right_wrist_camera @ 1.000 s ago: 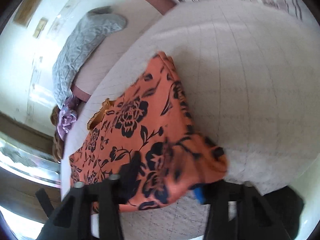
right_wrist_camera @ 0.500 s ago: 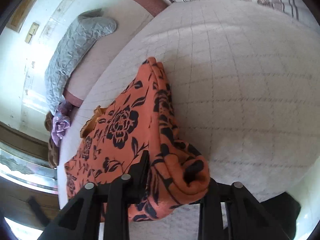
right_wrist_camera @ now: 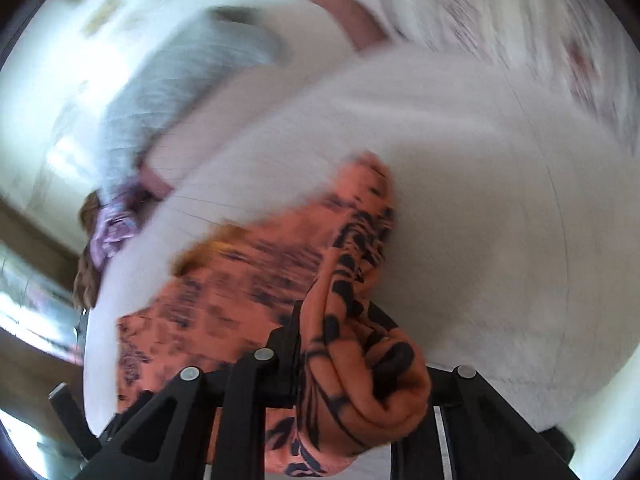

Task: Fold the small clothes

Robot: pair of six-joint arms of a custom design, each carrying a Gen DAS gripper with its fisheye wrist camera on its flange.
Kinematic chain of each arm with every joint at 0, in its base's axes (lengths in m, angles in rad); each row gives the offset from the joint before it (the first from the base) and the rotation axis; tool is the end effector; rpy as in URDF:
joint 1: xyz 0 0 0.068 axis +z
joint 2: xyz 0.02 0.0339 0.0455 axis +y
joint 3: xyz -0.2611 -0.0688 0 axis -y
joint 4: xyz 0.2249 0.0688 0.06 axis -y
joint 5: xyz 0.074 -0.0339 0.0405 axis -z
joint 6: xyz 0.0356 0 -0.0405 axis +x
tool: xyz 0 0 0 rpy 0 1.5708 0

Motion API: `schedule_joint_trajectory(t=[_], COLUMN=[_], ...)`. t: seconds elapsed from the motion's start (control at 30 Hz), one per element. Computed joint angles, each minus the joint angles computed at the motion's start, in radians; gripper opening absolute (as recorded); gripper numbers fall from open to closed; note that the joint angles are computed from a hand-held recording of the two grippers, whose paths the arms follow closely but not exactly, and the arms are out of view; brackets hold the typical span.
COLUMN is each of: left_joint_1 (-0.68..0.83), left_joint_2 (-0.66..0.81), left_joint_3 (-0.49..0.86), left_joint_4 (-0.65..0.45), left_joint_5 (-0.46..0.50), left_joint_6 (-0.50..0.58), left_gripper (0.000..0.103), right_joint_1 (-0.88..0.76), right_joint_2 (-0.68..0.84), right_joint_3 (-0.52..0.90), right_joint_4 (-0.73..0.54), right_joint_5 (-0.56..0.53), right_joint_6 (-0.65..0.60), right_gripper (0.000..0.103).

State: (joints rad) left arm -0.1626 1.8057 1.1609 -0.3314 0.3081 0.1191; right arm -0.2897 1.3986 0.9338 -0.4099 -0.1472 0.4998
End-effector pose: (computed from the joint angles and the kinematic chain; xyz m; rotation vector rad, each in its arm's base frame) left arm 0.3506 -0.0685 0.1908 0.4735 2.4835 -0.4089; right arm 0.2633 -0.0730 0.2398 0.8820 2.2875 0.2729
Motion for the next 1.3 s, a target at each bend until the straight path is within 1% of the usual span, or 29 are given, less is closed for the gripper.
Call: schedule_joint_trajectory(t=[0.03, 0.13, 0.23, 0.27, 0.3, 0.4, 0.43, 0.47, 0.5, 0.57, 0.67, 0.73, 0.8, 0.83, 0.87, 0.9, 0.93, 0.97, 1.03, 1.13, 1.17, 1.23, 1.27, 1.3], left_joint_1=[0.039, 0.177, 0.314, 0.345, 0.382, 0.454, 0.477, 0.496, 0.514, 0.532, 0.551, 0.561, 0.574, 0.576, 0.579, 0.585, 0.589, 0.597, 0.599, 0.593, 0.592, 0.594, 0.597, 0.601], left_joint_2=[-0.024, -0.075, -0.036, -0.014, 0.023, 0.114, 0.13, 0.139, 0.153, 0.181, 0.198, 0.192, 0.192, 0.194, 0.192, 0.185, 0.178, 0.165, 0.171, 0.175, 0.174, 0.18, 0.18, 0.179], left_joint_3=[-0.005, 0.007, 0.069, 0.088, 0.118, 0.181, 0.185, 0.178, 0.177, 0.189, 0.207, 0.204, 0.214, 0.219, 0.219, 0.212, 0.203, 0.18, 0.187, 0.191, 0.191, 0.203, 0.207, 0.212], left_joint_4=[0.012, 0.031, 0.038, 0.036, 0.023, -0.001, 0.003, 0.014, 0.024, 0.021, 0.011, 0.015, -0.01, -0.024, -0.032, -0.038, -0.034, -0.015, -0.021, -0.016, -0.017, -0.034, -0.04, -0.053], left_joint_5=[0.033, 0.118, 0.159, 0.164, 0.169, 0.187, 0.203, 0.22, 0.243, 0.276, 0.319, 0.338, 0.353, 0.353, 0.357, 0.363, 0.365, 0.367, 0.369, 0.364, 0.361, 0.362, 0.359, 0.361], left_joint_6=[-0.012, -0.031, -0.044, -0.045, -0.043, -0.056, -0.055, -0.06, -0.07, -0.084, -0.085, -0.089, -0.092, -0.09, -0.081, -0.063, -0.048, -0.037, -0.054, -0.063, -0.061, -0.06, -0.062, -0.058], left_gripper=[0.069, 0.069, 0.069, 0.069, 0.069, 0.069, 0.069, 0.069, 0.069, 0.069, 0.069, 0.069, 0.069, 0.069, 0.069, 0.069, 0.069, 0.069, 0.069, 0.069, 0.069, 0.069, 0.069, 0.069], right_joint_1=[0.048, 0.259, 0.421, 0.477, 0.496, 0.507, 0.514, 0.535, 0.546, 0.573, 0.613, 0.658, 0.718, 0.737, 0.746, 0.752, 0.752, 0.76, 0.761, 0.761, 0.761, 0.769, 0.78, 0.785], right_joint_2=[-0.01, 0.006, 0.094, 0.17, 0.221, 0.478, 0.5, 0.497, 0.477, 0.446, 0.427, 0.436, 0.496, 0.545, 0.642, 0.699, 0.733, 0.717, 0.675, 0.569, 0.549, 0.569, 0.628, 0.69], right_joint_3=[0.043, 0.197, 0.273, 0.294, 0.307, 0.365, 0.37, 0.421, 0.449, 0.548, 0.677, 0.702, 0.713, 0.713, 0.736, 0.762, 0.743, 0.706, 0.711, 0.699, 0.706, 0.724, 0.76, 0.8], right_joint_4=[-0.018, -0.063, -0.067, -0.065, -0.067, -0.092, -0.08, -0.132, -0.152, -0.215, -0.253, -0.24, -0.22, -0.206, -0.224, -0.244, -0.224, -0.181, -0.183, -0.17, -0.158, -0.146, -0.166, -0.201], right_joint_5=[0.029, 0.165, 0.236, 0.249, 0.241, 0.131, 0.138, 0.181, 0.2, 0.261, 0.279, 0.288, 0.284, 0.261, 0.206, 0.181, 0.158, 0.175, 0.181, 0.215, 0.206, 0.185, 0.174, 0.159], right_joint_6=[-0.003, -0.018, -0.036, -0.046, -0.046, -0.028, -0.013, -0.014, -0.018, -0.055, -0.061, -0.058, -0.063, -0.062, -0.068, -0.059, -0.035, -0.013, -0.013, -0.036, -0.034, -0.021, -0.023, -0.032], right_gripper=[0.02, 0.021, 0.02, 0.02, 0.02, 0.021, 0.02, 0.02, 0.02, 0.02, 0.02, 0.02, 0.02, 0.02, 0.02, 0.021, 0.021, 0.02, 0.02, 0.02, 0.02, 0.02, 0.024, 0.025])
